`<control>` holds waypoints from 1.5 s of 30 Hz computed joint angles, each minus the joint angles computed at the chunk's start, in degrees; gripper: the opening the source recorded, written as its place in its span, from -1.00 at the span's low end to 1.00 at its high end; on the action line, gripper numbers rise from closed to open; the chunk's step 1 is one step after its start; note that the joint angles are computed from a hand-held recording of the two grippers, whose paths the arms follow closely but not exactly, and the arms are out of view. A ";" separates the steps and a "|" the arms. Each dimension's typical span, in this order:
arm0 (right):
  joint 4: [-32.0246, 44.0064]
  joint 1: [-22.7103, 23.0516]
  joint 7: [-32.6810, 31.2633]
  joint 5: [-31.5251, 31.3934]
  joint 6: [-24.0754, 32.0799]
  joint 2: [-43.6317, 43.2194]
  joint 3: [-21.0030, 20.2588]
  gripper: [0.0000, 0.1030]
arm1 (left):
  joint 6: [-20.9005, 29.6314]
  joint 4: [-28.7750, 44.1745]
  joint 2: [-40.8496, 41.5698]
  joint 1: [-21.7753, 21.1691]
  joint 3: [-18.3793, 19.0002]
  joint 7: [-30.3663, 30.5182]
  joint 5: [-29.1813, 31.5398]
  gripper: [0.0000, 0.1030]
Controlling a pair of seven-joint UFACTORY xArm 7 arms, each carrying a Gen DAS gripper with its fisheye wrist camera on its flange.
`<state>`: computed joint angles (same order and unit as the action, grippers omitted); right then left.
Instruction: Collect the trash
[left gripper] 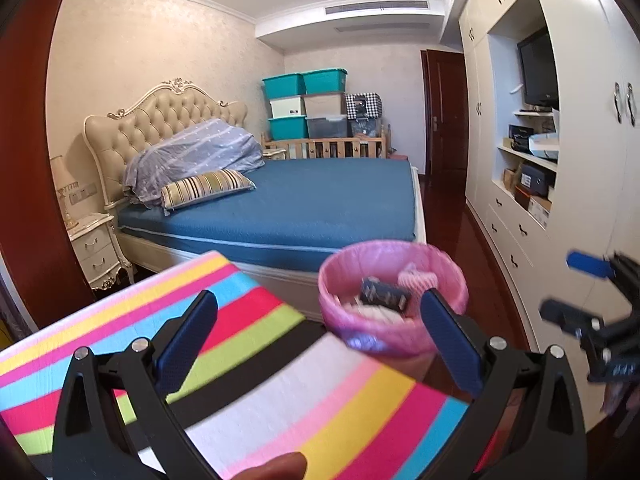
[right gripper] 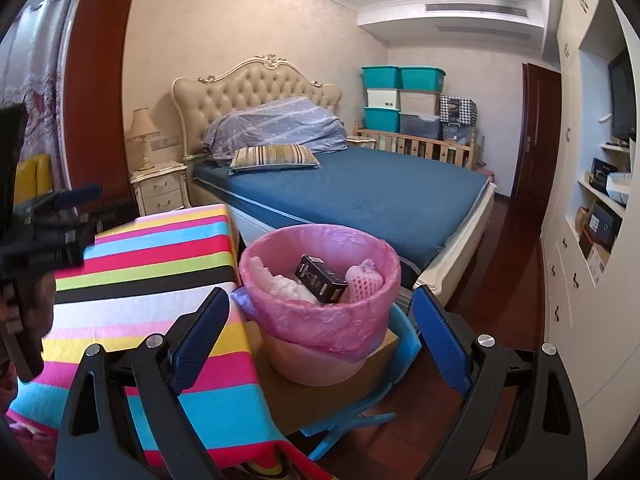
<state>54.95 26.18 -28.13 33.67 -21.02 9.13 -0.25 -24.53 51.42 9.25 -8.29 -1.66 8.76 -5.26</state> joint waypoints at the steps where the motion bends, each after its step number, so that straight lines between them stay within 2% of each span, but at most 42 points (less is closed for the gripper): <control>1: -0.06 0.37 -0.55 0.29 0.29 -0.29 -0.09 0.69 | -0.47 -0.98 -0.31 0.08 -0.15 -0.17 0.26 0.91; 5: 0.27 0.91 -1.40 0.78 1.09 -0.61 0.04 0.69 | -2.56 -4.16 -1.34 -0.53 -0.28 0.80 -0.61 0.91; 8: 0.25 1.24 -1.46 0.73 1.21 -0.60 -0.04 0.69 | -2.57 -4.56 -1.51 1.00 -1.24 -2.23 2.73 0.91; 10: 0.41 1.25 -1.28 0.68 1.77 -0.54 -0.11 0.69 | -3.10 -4.95 -1.51 0.08 -0.92 -0.86 1.35 0.91; 13: 0.94 2.96 -2.78 2.62 3.33 -0.49 -1.87 0.69 | -2.17 -5.00 -1.50 1.10 -1.43 -2.76 3.77 0.91; 16: 0.84 2.13 -0.26 0.78 4.83 -0.50 -1.80 0.69 | -1.10 -4.81 -1.26 1.61 -1.61 -4.25 5.51 0.91; 23: 0.19 2.48 3.84 -2.95 4.79 -0.61 -3.03 0.69 | -0.68 -4.65 -0.73 0.08 -1.02 -2.02 3.31 0.91; 26: 0.17 3.25 3.83 -2.73 4.74 -0.60 -3.83 0.69 | -0.78 -4.73 -0.75 -0.41 -0.81 -1.22 2.29 0.91; 33: -0.13 2.24 5.15 -4.63 4.64 -0.65 -3.05 0.69 | -0.89 -4.83 -0.43 -0.47 -0.84 -1.09 1.58 0.91; 39: 0.48 5.27 2.75 -1.81 4.83 -0.19 -5.50 0.69 | -1.25 -4.78 -0.20 0.04 -0.94 -1.59 2.40 0.91; 45: 0.61 5.47 2.32 -1.26 4.84 -0.11 -5.54 0.69 | -1.16 -4.63 -0.10 0.35 -1.01 -2.73 2.71 0.91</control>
<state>55.55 31.65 -25.81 32.41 -16.18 9.02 -5.79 -25.69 46.78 9.15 -7.94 -2.67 6.04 -2.55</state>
